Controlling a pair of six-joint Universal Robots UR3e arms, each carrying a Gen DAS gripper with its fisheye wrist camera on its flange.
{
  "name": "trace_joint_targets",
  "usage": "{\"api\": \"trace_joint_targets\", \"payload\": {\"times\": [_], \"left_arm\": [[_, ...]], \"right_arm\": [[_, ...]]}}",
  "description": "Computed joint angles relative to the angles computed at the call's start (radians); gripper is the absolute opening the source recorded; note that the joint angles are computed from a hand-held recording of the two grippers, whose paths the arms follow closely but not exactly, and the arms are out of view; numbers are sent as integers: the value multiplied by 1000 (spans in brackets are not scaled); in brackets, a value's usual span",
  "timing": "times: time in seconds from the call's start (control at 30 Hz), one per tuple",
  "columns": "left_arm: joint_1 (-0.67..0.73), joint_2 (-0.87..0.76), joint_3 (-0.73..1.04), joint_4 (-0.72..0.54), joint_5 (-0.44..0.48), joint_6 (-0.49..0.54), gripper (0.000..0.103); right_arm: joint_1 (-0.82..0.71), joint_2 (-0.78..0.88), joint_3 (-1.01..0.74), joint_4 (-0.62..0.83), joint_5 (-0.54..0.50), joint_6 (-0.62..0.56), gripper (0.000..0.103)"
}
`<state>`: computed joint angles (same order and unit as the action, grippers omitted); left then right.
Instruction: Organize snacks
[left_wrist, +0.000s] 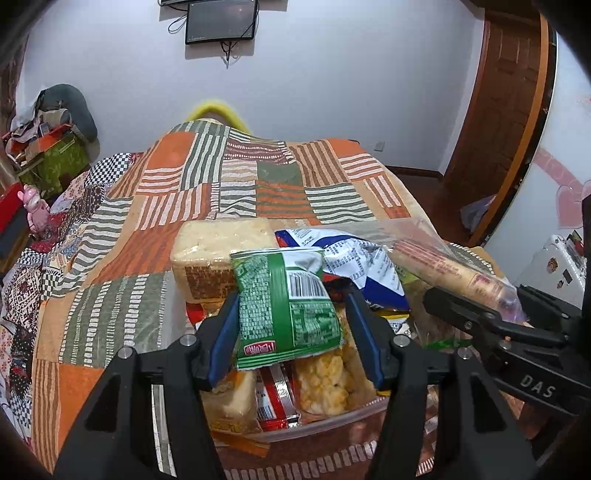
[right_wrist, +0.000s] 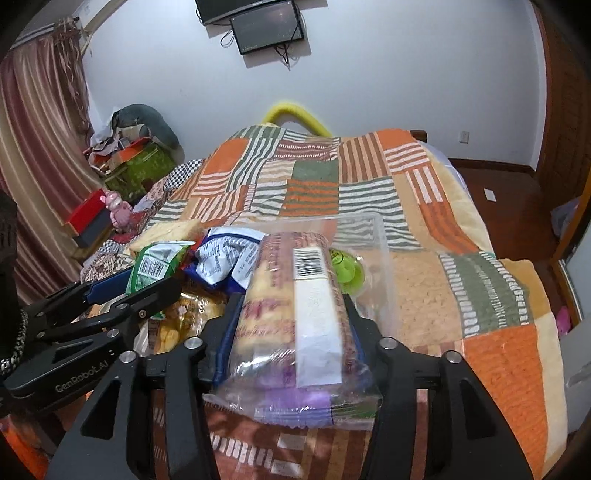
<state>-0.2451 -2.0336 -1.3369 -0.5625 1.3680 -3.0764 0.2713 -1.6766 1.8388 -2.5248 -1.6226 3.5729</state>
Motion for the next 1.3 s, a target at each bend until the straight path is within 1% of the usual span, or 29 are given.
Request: {"api": "trace_joint_targets", "payload": {"times": [0.1, 0.23, 0.33, 0.5, 0.6, 0.67, 0.73, 0.8, 0.93, 0.97, 1.0, 1.07, 1.2, 1.23, 1.3], "left_arm": [[7, 33, -30, 4, -9, 4, 60], [18, 104, -87, 14, -20, 12, 60], [27, 185, -148, 33, -26, 18, 60], [68, 380, -268, 60, -75, 25, 60], [111, 512, -328, 52, -129, 22, 61], [140, 599, -365, 47, -163, 15, 63], [172, 683, -400, 41, -197, 8, 67], [196, 764, -433, 43, -215, 1, 68], [244, 900, -491, 34, -257, 11, 74], [260, 927, -503, 28, -273, 15, 75], [282, 964, -516, 13, -296, 19, 78], [320, 1016, -537, -9, -338, 21, 81], [350, 1080, -570, -17, -356, 25, 90], [353, 1093, -576, -19, -358, 25, 92], [347, 1101, -581, -20, -347, 31, 94]], "right_arm": [[28, -13, -9, 12, -46, 1, 61], [62, -42, -37, 44, -97, -14, 63], [102, -65, -73, 77, -150, -21, 63], [172, -113, -142, 128, -226, -11, 64], [246, -127, -195, 146, -311, 2, 64], [307, -130, -232, 154, -376, 9, 65], [380, -126, -267, 152, -455, 17, 68], [469, -110, -300, 138, -556, 26, 74], [600, -74, -350, 109, -696, 30, 76], [621, -68, -356, 102, -717, 32, 77], [647, -53, -370, 110, -761, 48, 77], [681, -43, -374, 99, -797, 52, 78], [705, -30, -368, 74, -824, 58, 87], [712, -24, -370, 75, -836, 63, 88], [709, -17, -370, 75, -835, 68, 93]]}}
